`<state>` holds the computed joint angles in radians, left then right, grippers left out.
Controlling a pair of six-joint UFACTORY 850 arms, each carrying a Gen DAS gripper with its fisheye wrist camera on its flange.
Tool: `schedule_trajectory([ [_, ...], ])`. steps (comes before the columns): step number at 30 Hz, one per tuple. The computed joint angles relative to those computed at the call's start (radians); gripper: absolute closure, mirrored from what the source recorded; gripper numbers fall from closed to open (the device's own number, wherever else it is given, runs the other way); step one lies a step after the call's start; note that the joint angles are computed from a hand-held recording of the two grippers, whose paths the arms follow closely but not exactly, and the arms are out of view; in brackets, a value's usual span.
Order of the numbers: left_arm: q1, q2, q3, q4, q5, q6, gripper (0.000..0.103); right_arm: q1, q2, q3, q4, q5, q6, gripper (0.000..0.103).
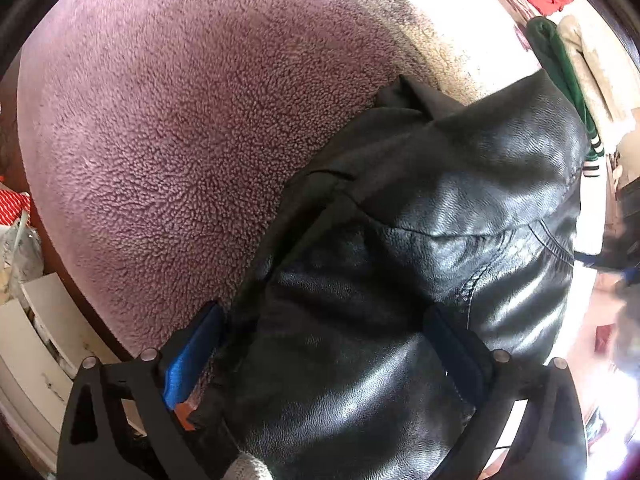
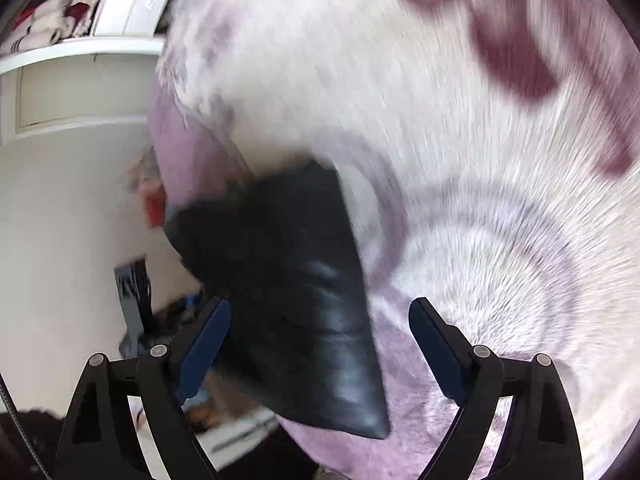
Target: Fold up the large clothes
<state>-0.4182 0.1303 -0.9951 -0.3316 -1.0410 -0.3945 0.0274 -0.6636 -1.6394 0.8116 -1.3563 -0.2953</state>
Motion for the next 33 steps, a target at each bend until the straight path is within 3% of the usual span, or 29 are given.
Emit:
schedule_trajectory([
  [3,0.013,0.014,0.010,-0.007,-0.005,0.021,0.000,0.018,-0.095,0.025,0.105,-0.089,-0.136,0.010],
  [7,0.019,0.029,0.028,-0.023,0.016,0.039,0.000,0.029,-0.127,0.032,0.280,-0.110,-0.223,0.011],
  [9,0.014,0.029,0.021,-0.007,0.005,0.018,0.000,0.059,-0.128,0.011,0.264,-0.055,-0.213,0.012],
  [10,0.031,0.040,0.037,0.007,0.002,0.026,0.000,0.071,-0.113,0.018,0.262,-0.008,-0.215,0.018],
  [11,0.034,0.046,0.029,0.033,-0.003,0.004,0.000,0.074,-0.090,0.042,0.289,0.036,-0.218,0.031],
  [14,0.048,0.061,-0.011,0.088,-0.015,-0.048,0.000,0.071,-0.020,0.114,0.364,0.115,-0.186,0.050],
  [19,0.058,0.072,-0.116,0.181,-0.028,-0.113,0.000,0.032,0.148,0.296,0.542,0.275,-0.114,0.054],
  [22,0.034,0.053,-0.203,0.276,-0.042,-0.137,0.000,-0.045,0.270,0.434,0.715,0.391,-0.130,0.054],
  [23,0.023,0.042,-0.225,0.289,-0.042,-0.143,0.000,-0.066,0.294,0.468,0.745,0.439,-0.125,0.049],
  [24,0.016,0.035,-0.230,0.291,-0.032,-0.138,0.000,-0.085,0.296,0.484,0.733,0.463,-0.078,0.044],
  [25,0.010,0.022,-0.232,0.294,-0.022,-0.131,0.000,-0.101,0.285,0.488,0.680,0.471,0.010,0.030],
  [27,-0.017,-0.018,-0.249,0.303,-0.027,-0.143,0.000,-0.133,0.247,0.464,0.482,0.423,0.124,0.025],
  [28,-0.031,-0.046,-0.265,0.305,-0.030,-0.163,0.000,-0.142,0.243,0.451,0.378,0.405,0.140,0.018],
  [31,-0.049,-0.106,-0.298,0.237,0.019,-0.203,0.000,-0.170,0.288,0.438,0.147,0.357,0.227,0.017],
  [33,-0.075,-0.171,-0.352,0.249,0.036,-0.227,0.000,-0.185,0.338,0.422,-0.013,0.372,0.316,0.017],
])
